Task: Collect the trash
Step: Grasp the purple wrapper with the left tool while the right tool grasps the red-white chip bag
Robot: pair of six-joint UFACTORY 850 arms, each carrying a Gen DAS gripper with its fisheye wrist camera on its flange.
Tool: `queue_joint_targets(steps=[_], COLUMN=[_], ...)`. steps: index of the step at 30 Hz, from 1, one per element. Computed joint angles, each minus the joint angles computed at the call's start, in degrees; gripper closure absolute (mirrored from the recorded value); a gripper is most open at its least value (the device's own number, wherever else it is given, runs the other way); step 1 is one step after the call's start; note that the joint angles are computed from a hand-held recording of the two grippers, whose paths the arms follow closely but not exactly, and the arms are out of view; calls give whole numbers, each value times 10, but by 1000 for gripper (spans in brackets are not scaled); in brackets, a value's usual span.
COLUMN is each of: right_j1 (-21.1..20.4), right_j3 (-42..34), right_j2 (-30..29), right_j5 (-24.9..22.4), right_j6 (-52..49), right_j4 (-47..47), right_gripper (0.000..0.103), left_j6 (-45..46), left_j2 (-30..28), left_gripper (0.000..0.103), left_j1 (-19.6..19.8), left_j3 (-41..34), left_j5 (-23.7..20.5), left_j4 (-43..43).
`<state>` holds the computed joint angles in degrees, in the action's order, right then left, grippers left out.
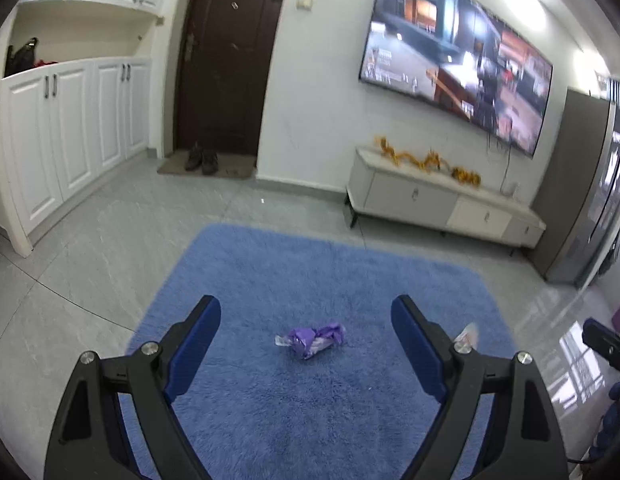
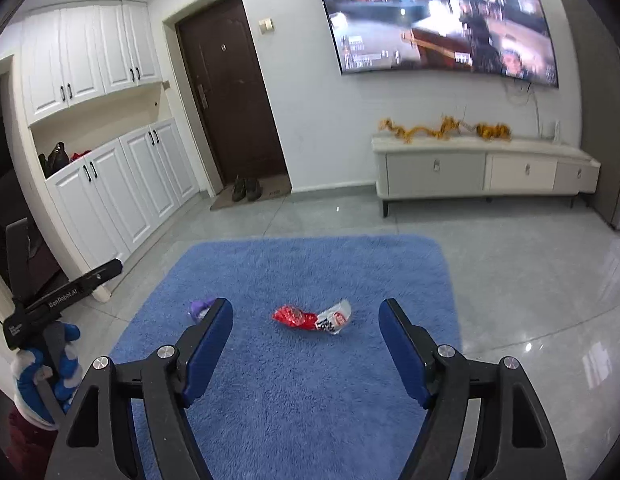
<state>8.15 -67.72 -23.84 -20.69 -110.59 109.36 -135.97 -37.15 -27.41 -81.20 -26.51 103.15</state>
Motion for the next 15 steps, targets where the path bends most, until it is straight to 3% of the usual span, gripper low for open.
queue_joint_targets(steps=[10, 15], right_j1=[5, 5], right_j3=[-170, -244], right_j2=[-174, -239], right_j5=[8, -10], right_j6=[251, 365], right_j4=[-218, -299], right_gripper=[29, 29], left_j6=[289, 354], left_j2=[-160, -203], left_gripper=[16, 16], left_j1=[33, 44], left_j3=[-182, -229], left_j5=[64, 81], left_j4=[-205, -269])
